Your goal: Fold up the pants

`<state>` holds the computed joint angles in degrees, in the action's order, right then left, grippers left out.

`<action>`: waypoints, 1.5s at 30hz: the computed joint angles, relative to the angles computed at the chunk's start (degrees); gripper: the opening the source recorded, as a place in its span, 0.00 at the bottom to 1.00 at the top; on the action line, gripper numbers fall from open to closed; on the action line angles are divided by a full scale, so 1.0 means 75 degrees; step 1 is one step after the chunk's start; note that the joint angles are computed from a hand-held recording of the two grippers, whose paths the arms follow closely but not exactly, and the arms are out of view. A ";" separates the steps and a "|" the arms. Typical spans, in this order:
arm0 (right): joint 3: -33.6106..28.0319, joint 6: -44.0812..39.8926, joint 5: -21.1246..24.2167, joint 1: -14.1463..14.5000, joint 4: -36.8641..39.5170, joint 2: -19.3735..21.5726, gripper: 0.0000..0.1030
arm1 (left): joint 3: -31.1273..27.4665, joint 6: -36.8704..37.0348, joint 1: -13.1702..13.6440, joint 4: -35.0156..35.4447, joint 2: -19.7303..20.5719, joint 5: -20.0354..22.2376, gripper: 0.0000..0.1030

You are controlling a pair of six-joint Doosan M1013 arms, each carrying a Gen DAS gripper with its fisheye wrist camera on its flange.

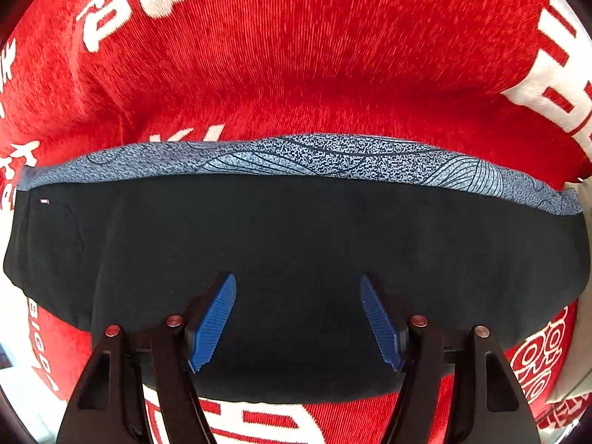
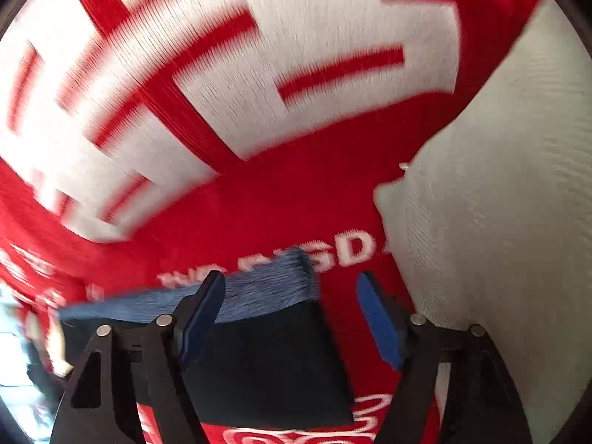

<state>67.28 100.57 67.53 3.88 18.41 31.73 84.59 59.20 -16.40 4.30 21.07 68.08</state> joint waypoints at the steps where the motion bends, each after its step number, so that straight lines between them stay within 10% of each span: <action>1: 0.0034 -0.0007 -0.0042 0.0008 0.0046 -0.0061 0.74 | -0.0014 -0.0011 -0.0006 -0.0001 0.0035 -0.0012 0.68; 5: 0.0228 -0.0973 0.0083 0.0336 0.0079 -0.0263 0.37 | -0.0075 -0.0114 -0.0122 0.0233 0.0192 -0.0023 0.68; 11: 0.0134 -0.1156 0.0470 0.0795 -0.0938 0.0236 0.18 | -0.0161 -0.0393 -0.0122 0.0450 0.0364 -0.0295 0.75; 22: 0.0341 -0.0689 0.0278 0.1015 -0.0742 -0.0155 0.42 | -0.0166 -0.0509 0.0551 0.0832 0.0445 -0.0419 0.80; 35: 0.0899 0.0404 -0.0041 0.2134 -0.0256 -0.0674 0.42 | 0.0367 0.0206 0.2009 0.1611 -0.0225 -0.0305 0.90; 45: -0.0189 0.0205 -0.0263 0.3474 -0.0509 0.0438 0.48 | 0.1904 0.0930 0.3092 0.2161 -0.1067 -0.1329 0.99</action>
